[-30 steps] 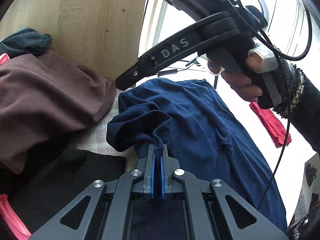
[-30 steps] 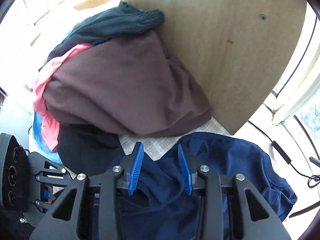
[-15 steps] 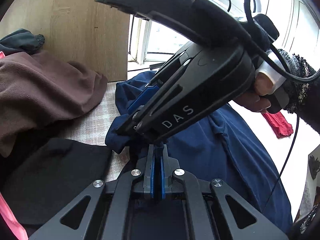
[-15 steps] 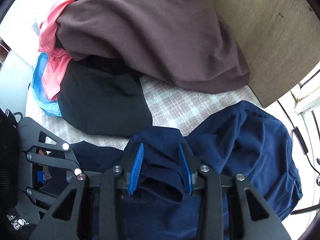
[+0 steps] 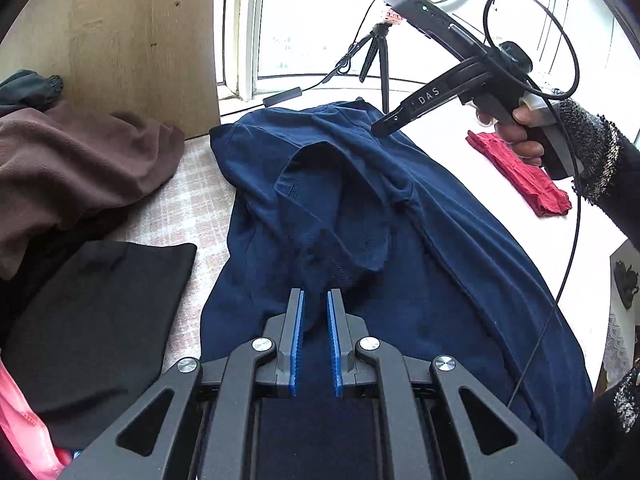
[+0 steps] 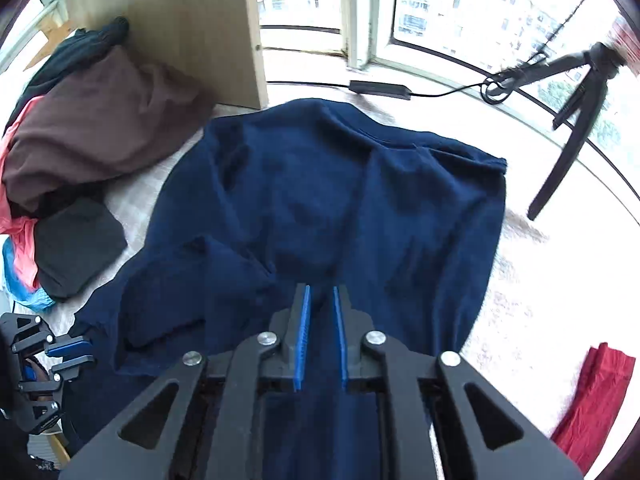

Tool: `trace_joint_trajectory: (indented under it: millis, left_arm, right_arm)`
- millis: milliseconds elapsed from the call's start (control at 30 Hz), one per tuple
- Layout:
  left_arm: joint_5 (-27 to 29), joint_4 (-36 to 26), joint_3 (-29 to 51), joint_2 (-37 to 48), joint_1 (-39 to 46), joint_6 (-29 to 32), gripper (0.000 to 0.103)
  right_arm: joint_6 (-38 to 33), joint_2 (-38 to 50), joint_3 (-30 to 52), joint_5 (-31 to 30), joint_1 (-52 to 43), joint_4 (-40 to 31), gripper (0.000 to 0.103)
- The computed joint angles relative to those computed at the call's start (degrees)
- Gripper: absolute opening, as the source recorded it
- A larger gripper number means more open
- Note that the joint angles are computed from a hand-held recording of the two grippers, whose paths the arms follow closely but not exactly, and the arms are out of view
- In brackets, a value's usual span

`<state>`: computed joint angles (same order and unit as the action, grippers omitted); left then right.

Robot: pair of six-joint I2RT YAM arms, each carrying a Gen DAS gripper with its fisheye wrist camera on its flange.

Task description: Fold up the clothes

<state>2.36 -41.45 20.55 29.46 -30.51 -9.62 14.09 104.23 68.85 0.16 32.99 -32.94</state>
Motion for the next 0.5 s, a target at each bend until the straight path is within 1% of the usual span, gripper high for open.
trace_joint_trajectory:
  millis: [67,100,133,167,267,333,367,400,433,467,500]
  left_arm:
    - [2.0,0.0,0.6,0.4,1.7,1.0,0.013]
    - [2.2,0.8,0.8,1.5,1.9,1.1,0.018]
    - [2.4,2.1,0.8,3.0,1.7,1.0,0.020]
    - [2.1,3.7,0.7,4.8,0.9,0.8,0.020]
    - [0.6,8.9,0.1,10.3,-3.7,-0.3,0.022]
    - [-1.9,12.3,-0.1,14.4,-7.6,-1.1,0.023]
    - [-3.1,14.1,-0.2,16.6,-9.4,-1.4,0.023]
    - [-4.9,15.9,-0.4,18.6,-11.0,-1.4,0.023]
    - [-4.3,17.4,-0.6,19.9,-10.8,-0.7,0.021]
    - [-3.8,18.8,-0.8,21.2,-10.5,-0.1,0.008]
    - [-2.3,17.8,-0.7,20.1,-9.9,0.5,0.005]
  right_arm:
    - [-1.8,-2.2,-2.9,-4.3,-1.4,3.0,0.018]
    - [-2.5,-1.5,-2.9,-5.9,-1.2,4.1,0.025]
    - [-3.8,-1.6,-3.6,-6.6,-0.9,5.5,0.030]
    - [-5.1,-1.7,-4.4,-7.3,-0.5,7.0,0.031]
    - [-7.9,0.7,-3.0,-8.9,1.7,6.8,0.037]
    - [-8.7,5.0,0.7,-8.2,3.6,4.7,0.038]
    - [-9.3,5.6,1.9,-6.5,4.8,3.1,0.038]
    - [-9.7,6.9,2.5,-3.8,5.7,2.9,0.038]
    - [-10.1,8.2,3.1,-1.2,6.6,2.7,0.030]
    - [-9.8,7.6,2.3,-0.5,6.8,3.6,0.016]
    - [-9.5,7.1,1.5,0.3,6.9,4.5,0.003]
